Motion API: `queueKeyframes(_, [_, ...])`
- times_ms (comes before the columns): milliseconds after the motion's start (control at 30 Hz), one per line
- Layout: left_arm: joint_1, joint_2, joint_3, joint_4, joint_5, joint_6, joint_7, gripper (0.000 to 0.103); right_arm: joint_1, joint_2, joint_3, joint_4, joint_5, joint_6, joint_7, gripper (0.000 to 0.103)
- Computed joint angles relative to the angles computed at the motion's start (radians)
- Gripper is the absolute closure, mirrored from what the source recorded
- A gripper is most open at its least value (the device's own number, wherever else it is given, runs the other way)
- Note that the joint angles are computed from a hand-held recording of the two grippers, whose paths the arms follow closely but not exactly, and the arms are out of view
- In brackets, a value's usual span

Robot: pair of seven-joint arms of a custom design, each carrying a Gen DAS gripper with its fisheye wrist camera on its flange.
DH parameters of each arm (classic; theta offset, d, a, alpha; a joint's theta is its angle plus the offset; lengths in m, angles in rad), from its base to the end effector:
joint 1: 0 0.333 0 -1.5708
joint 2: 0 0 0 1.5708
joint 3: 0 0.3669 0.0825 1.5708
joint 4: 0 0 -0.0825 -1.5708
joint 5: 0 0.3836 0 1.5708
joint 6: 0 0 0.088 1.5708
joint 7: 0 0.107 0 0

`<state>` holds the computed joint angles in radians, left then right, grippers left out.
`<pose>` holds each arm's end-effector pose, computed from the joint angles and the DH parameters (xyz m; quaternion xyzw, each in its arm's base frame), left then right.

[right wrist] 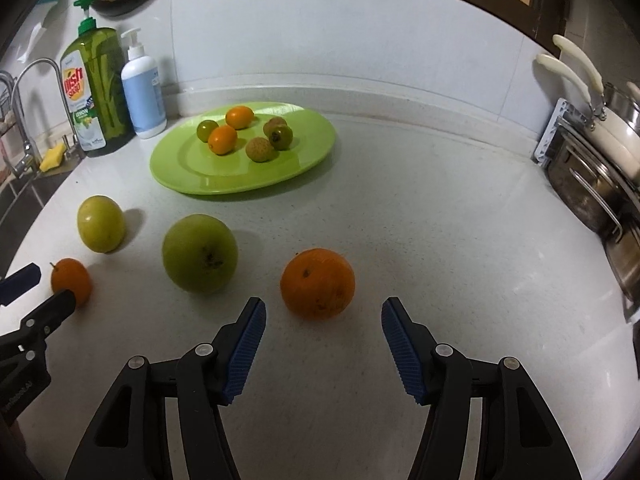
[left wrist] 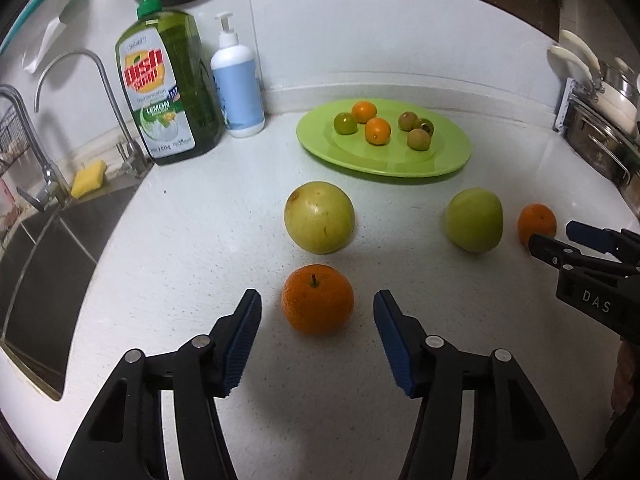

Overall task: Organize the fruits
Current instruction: 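Move both grippers back toward the oranges on the counter, then grasp a large orange with the left gripper while the right gripper grasps another orange, then carry the orange with the left gripper while the right gripper carries its orange over the plate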

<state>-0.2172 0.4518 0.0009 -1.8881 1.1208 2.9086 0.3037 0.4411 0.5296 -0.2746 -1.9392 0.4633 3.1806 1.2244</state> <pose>0.6477 -0.1986 0.3520 -0.6668 0.6555 -0.2258 0.2732 0.6829 0.0998 0.3467 -0.7014 0.6147 -0.2657 0.2442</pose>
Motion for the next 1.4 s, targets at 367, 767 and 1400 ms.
queueKeyframes(367, [0.003, 0.027, -0.005, 0.027, -0.054, -0.023, 0.034, 0.052, 0.001, 0.052, -0.016, 0.066, -0.033, -0.028, 0.010, 0.046])
queueKeyframes(767, [0.008, 0.039, -0.009, 0.034, -0.116, -0.009, 0.094, 0.062, -0.023, 0.056, 0.012, 0.081, -0.043, -0.042, 0.007, 0.059])
queueKeyframes(1400, [-0.017, -0.001, 0.026, 0.009, -0.064, 0.063, 0.070, 0.062, -0.033, 0.000, 0.038, 0.021, -0.015, 0.003, -0.018, 0.059])
